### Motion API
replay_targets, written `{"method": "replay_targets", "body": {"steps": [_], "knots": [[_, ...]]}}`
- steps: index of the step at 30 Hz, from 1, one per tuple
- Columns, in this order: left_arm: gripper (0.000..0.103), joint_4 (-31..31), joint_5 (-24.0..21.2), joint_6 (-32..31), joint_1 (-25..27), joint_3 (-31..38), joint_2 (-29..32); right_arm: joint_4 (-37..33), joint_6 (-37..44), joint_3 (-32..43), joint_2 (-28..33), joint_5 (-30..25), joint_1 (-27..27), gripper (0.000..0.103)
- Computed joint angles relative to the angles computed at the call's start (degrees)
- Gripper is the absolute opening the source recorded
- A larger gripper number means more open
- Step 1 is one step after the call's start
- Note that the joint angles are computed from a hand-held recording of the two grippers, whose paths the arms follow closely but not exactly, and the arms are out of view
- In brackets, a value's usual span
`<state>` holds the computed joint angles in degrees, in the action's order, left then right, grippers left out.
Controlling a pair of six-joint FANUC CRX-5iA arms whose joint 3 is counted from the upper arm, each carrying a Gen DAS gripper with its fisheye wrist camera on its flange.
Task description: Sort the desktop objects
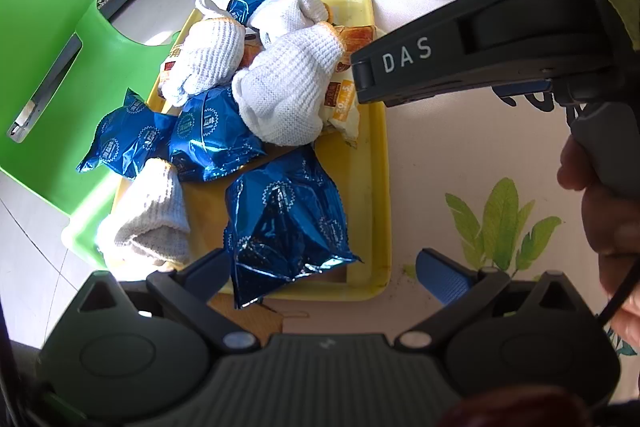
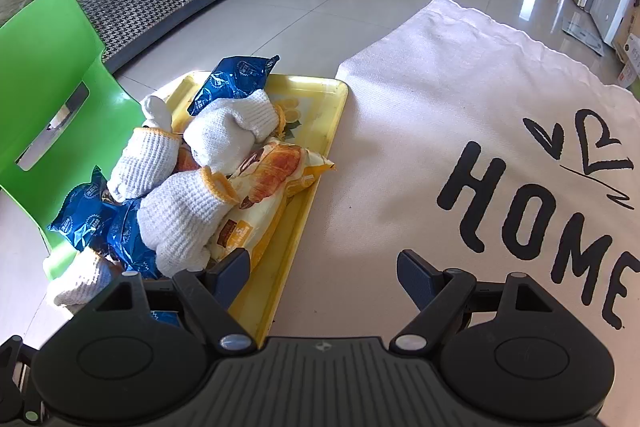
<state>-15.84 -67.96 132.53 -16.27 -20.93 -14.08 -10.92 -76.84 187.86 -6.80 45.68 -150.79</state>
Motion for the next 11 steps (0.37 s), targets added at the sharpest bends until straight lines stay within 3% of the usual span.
{"method": "replay_targets", "body": {"steps": [11], "knots": [[0.102,0.42,0.62,-0.15,-0.26,0.3,0.9,-0.88,0.97,0.49,0.11,-0.05,-0.28,0.081]]}}
